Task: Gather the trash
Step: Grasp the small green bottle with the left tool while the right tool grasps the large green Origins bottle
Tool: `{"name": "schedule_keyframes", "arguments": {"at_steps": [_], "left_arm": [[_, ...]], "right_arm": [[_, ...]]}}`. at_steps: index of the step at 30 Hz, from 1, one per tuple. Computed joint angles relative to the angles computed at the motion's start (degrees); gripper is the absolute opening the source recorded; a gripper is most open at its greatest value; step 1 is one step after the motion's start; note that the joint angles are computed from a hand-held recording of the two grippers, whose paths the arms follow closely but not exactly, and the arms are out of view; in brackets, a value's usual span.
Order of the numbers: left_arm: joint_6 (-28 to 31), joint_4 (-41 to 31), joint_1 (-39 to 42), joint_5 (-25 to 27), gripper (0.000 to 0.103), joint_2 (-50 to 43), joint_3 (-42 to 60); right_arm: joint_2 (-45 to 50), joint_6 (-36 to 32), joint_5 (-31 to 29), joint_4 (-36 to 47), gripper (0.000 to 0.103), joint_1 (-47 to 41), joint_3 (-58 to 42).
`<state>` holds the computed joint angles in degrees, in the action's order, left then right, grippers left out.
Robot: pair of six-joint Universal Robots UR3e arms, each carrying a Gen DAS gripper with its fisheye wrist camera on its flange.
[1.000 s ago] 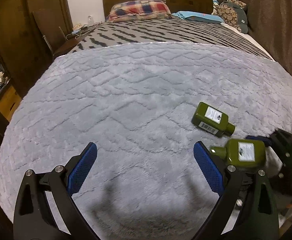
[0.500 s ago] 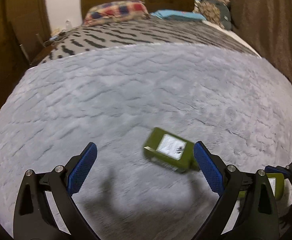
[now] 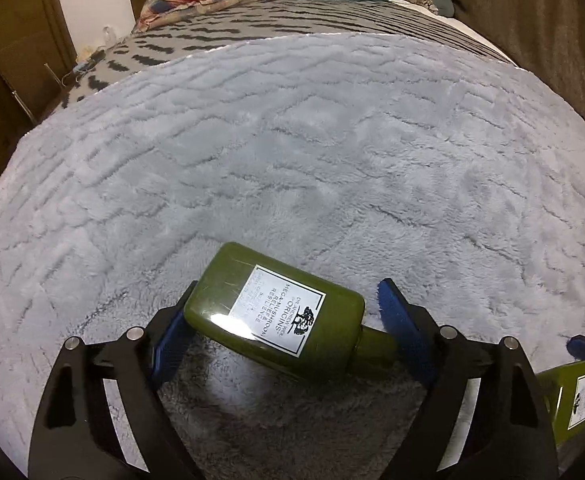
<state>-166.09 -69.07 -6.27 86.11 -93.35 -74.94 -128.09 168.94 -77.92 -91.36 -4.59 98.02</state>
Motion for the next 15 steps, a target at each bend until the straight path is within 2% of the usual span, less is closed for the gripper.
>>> {"name": "schedule_keyframes", "arguments": {"at_steps": [9,15], "left_arm": [[0.8,-2.3,0.1,1.1,0.082,4.8,-0.8],[2.8,-7.5,3.2,-0.7,0.082,13.8,-1.1]], "right_arm": [[-2.2,0.6,-0.2,3.3,0.082,-0.5,-3.0],[-3.5,2.5,-2.3,7.3,0.082,2.2,-9.1]]}}
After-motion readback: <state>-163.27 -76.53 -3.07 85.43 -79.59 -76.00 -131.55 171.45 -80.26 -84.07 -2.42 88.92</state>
